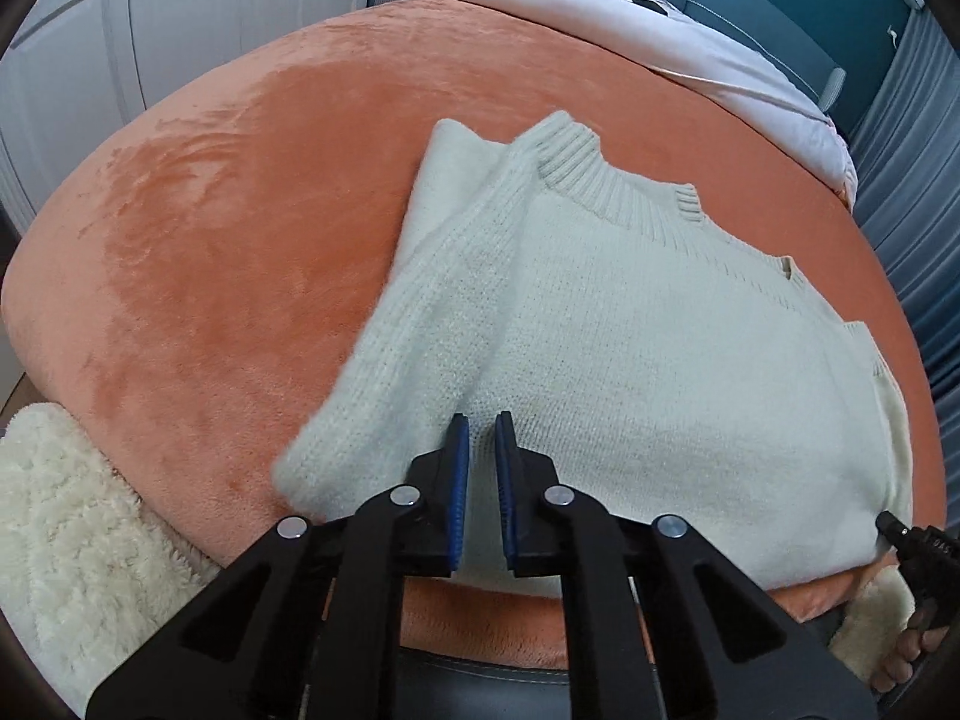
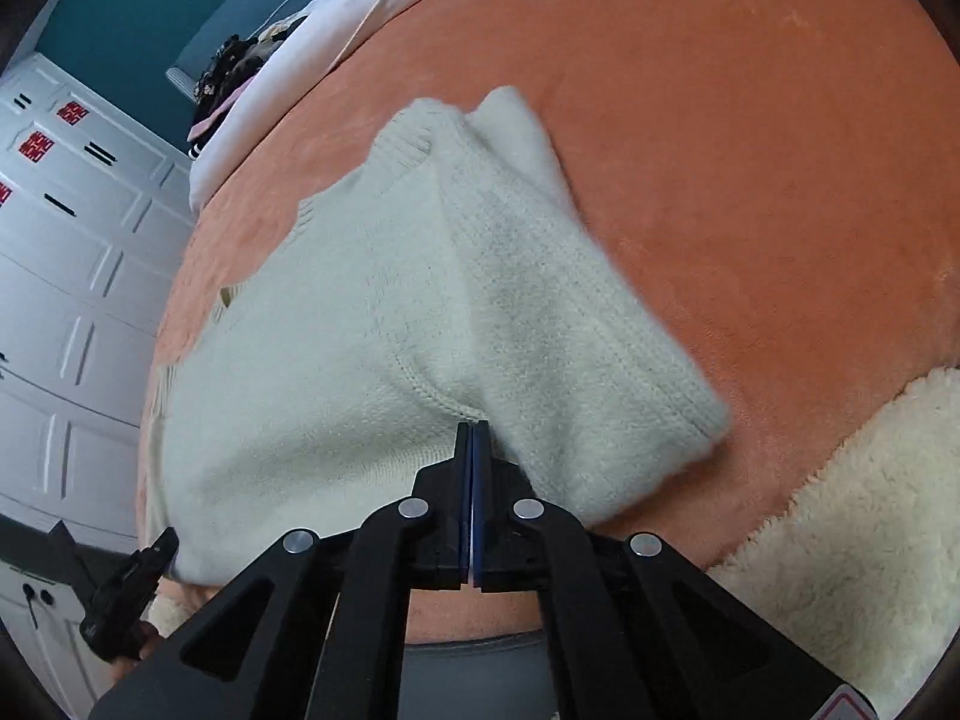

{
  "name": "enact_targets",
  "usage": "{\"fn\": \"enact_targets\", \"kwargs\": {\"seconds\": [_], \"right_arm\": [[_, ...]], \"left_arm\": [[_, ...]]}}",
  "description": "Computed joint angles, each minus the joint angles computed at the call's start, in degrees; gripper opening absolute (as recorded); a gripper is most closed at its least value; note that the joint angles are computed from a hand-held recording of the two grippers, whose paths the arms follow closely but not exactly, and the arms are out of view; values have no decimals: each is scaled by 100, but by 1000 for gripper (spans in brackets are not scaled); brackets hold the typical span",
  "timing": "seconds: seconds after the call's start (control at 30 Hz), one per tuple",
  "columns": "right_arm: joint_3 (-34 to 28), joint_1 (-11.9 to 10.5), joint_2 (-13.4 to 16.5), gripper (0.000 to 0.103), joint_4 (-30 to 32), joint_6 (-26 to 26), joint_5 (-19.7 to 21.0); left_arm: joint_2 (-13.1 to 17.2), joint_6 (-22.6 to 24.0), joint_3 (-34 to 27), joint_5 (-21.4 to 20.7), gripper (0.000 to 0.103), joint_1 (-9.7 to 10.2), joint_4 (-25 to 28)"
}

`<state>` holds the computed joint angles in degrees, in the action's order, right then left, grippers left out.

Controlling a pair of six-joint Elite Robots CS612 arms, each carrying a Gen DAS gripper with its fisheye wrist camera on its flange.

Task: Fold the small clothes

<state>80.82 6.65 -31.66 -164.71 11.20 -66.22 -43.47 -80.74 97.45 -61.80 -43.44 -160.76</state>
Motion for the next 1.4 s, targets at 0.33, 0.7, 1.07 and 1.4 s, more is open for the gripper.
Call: {"fn": "enact_targets", "kwargs": {"seconds": [0.33, 0.7, 1.07, 1.4], "right_arm": [[89, 141, -163, 61, -698, -208, -1543], [-289, 18, -17, 18, 284, 60, -1448], [-47, 244, -339, 24, -761, -518, -1049], [-897, 443, 100, 19, 142, -286, -1255]], "left_arm": [[-166, -514, 451, 228, 35, -159, -536], [-153, -842, 319, -4, 22, -87, 145], [-250, -198, 151, 610, 45, -203, 88], [273, 482, -949, -4, 54, 251, 1222]]}}
